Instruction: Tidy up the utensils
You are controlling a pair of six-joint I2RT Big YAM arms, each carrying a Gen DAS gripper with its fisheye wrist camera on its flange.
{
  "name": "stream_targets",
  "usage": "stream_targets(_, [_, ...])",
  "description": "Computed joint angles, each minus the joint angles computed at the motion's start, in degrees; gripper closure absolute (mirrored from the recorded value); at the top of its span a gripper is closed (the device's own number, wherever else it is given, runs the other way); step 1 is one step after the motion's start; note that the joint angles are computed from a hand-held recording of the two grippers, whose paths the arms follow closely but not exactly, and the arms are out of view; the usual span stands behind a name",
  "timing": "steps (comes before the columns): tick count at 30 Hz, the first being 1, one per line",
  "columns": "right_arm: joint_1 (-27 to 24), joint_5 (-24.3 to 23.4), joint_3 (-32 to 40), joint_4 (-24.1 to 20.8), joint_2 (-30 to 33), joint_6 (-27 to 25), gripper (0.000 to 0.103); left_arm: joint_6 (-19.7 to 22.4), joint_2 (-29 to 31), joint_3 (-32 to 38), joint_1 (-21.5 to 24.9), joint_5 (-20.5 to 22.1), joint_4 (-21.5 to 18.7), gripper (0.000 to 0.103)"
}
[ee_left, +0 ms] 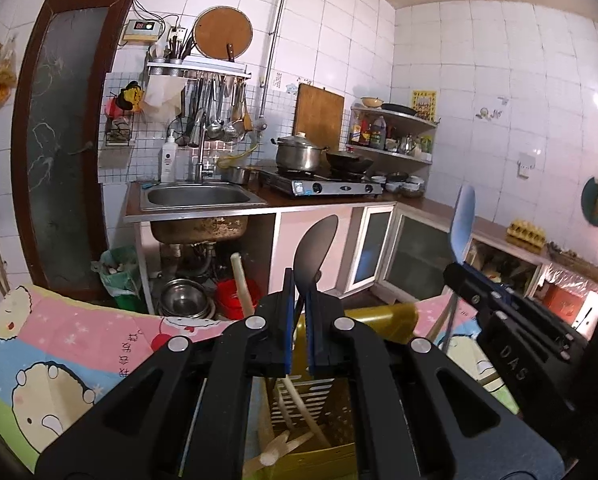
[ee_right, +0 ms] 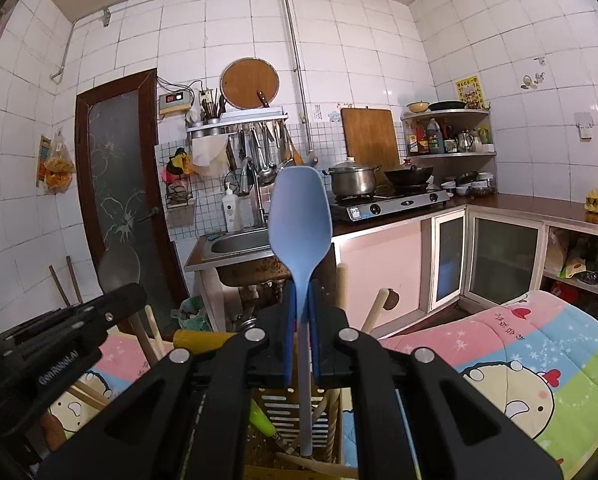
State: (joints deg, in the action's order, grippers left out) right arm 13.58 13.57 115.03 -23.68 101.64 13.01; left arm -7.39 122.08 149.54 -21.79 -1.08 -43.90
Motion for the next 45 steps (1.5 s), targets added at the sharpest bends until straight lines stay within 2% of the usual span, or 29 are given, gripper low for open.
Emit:
stream_targets(4, [0.0,0.2,0.7,-1.6,0.4,-0.4,0.095,0.0,-0.2,-0.6,0.2,-0.7,-0.7,0.099])
stream_targets(7, [0.0,-0.7,2.4,-4.5,0.9,-0.6,0.095,0.1,-0.9,-1.4,0.3,-1.2,-0.8,0.099])
stream_targets(10, [0.3,-0.1,3.8,-7.7,1.0,-2.2,0.095,0.5,-0.7,-0.2,0.3,-2.1,-3.1,0.093])
stream_targets(12, [0.4,-0.1,5.5,-11.4,1.5,-3.0,0.095,0.3,-0.5,0.9,0.4,-2.6,-5.0,0.071])
stream_targets(13, [0.3,-0.3,6.3,-12.9,1.7,-3.0,0.095,0.0,-1.1,0.2,0.5,-3.1,-5.1,0.066])
stream_targets(14, [0.3,-0.4,6.9,-14.3,1.8,-2.9,0.087,-0.2,-2.2,-1.5,0.6,-3.5,-4.2,0.059])
stream_targets(15, [0.4,-0.2,7.3,-15.6,1.8,-2.6,0.070,-0.2,-3.0,-2.6,0.6,-3.9,-4.1,0.056])
stream_targets(17, [0.2,-1.1,7.9,-17.4,1.6,-1.8,0.052,-0.4,-4.2,-4.0,0.7,-4.1,-4.1,0.051])
stream_targets(21, [0.8,0.9,8.3,-19.4,0.5,-2.8,0.052,-0.7,-7.9,-8.5,0.8,-5.8,-3.2,0.035])
stream_targets(22, [0.8,0.8,8.1,-19.8,-0.1,-2.8,0.051,-0.8,-9.1,-10.1,0.8,-6.4,-2.5,0.033])
stream_targets(23, [0.8,1.0,7.5,-19.9,-1.0,-3.0,0.046,-1.0,-10.2,-11.5,0.8,-6.9,-1.9,0.026])
stream_targets(24, [0.9,1.5,6.5,-19.5,-1.9,-3.1,0.040,-1.0,-11.6,-13.3,0.8,-7.3,-1.1,0.018])
stream_targets(27, [1.1,2.3,2.5,-18.0,-5.4,-3.9,0.027,-0.3,-17.7,-22.1,0.4,-9.9,3.7,0.005])
stream_targets(30, [1.6,3.7,-3.0,-15.5,-9.7,-4.6,0.014,0.7,-22.1,-28.2,-0.5,-12.4,6.6,0.005])
stream_targets(33, [2.2,5.1,-10.5,-11.6,-15.1,-4.7,0.008,1.0,-26.5,-34.5,-1.7,-14.0,8.0,0.005])
stream_targets(38, [3.3,6.1,-20.8,-7.2,-22.3,-3.4,0.005,0.5,-34.1,-46.6,-3.8,-16.0,12.4,0.005])
stream_targets(42, [4.4,6.7,-29.2,-4.5,-27.9,-2.5,0.005,-1.6,-38.9,-54.8,-5.4,-16.3,14.9,0.005])
stream_targets(45, [5.3,7.4,-33.8,-3.1,-30.7,-2.4,0.005,-1.5,-41.9,-60.5,-7.1,-18.4,17.5,0.005])
